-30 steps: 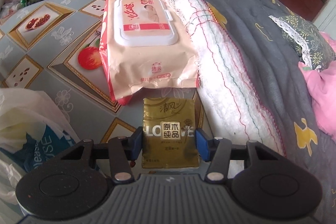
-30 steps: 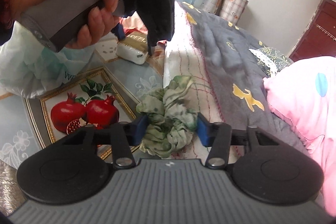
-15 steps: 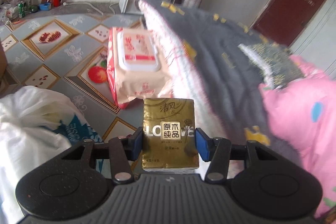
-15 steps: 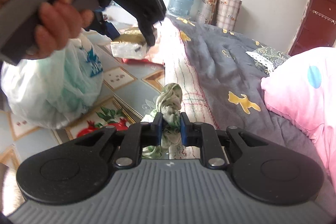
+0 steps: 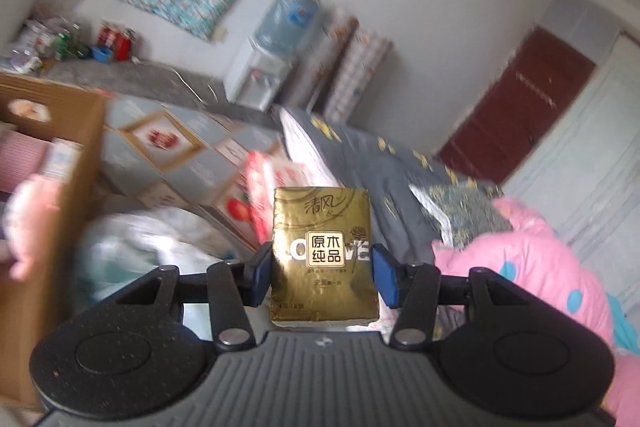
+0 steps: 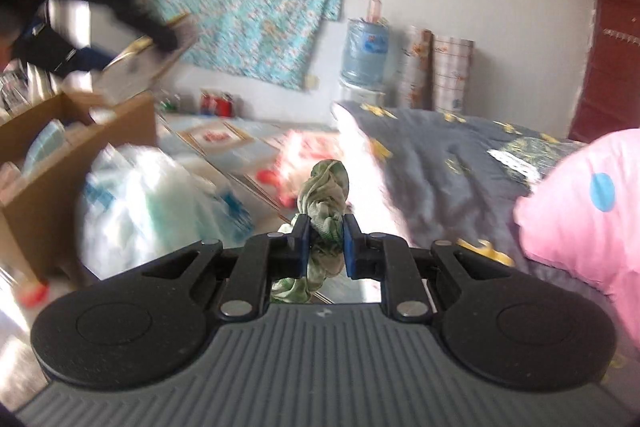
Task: Organize soft objects
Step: 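Carry the tissue pack and scrunchie with both tools over the cardboard box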
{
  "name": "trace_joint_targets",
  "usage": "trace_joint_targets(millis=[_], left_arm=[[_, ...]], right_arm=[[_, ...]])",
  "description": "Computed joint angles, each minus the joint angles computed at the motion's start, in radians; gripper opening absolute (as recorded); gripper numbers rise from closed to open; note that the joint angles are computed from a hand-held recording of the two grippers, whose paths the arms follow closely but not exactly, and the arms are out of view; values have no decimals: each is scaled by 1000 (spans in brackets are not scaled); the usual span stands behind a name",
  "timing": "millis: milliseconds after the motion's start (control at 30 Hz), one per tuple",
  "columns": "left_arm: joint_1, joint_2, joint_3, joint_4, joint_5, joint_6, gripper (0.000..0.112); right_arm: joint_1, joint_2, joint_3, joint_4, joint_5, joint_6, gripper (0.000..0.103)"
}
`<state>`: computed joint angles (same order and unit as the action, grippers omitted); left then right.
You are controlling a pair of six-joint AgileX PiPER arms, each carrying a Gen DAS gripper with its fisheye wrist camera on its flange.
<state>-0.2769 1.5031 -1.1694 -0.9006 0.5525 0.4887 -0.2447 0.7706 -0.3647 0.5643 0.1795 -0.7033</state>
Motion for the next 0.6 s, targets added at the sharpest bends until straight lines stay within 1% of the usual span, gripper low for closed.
trace_joint_targets(millis=[67,167,233,267,333,400,500,600], left_arm=[[83,-66,59,-23,15,54,52],[233,-139,136,-62,50,145,53],[334,-155,169,-84,75,190,52],[381,-153,182,-94,85,217,53],[450,-127,187,-71,92,221,53],[497,-89,188,-35,85,215,53],[524,-18,176,32,69,200,53],[524,55,155,88,61,186,53]], right_arm=[[16,6,-39,79,40,-48,15],[84,34,-95,92,58,-11,15],[137,78,-137,131,63,-15,15],[152,108,-161,192,74,-57,15],[166,167,-206,327,119,-153,15],[200,233,-256,417,146,-197,15],[259,304,-319,492,174,-206,15],[289,391,-403,582,232,-242,15]])
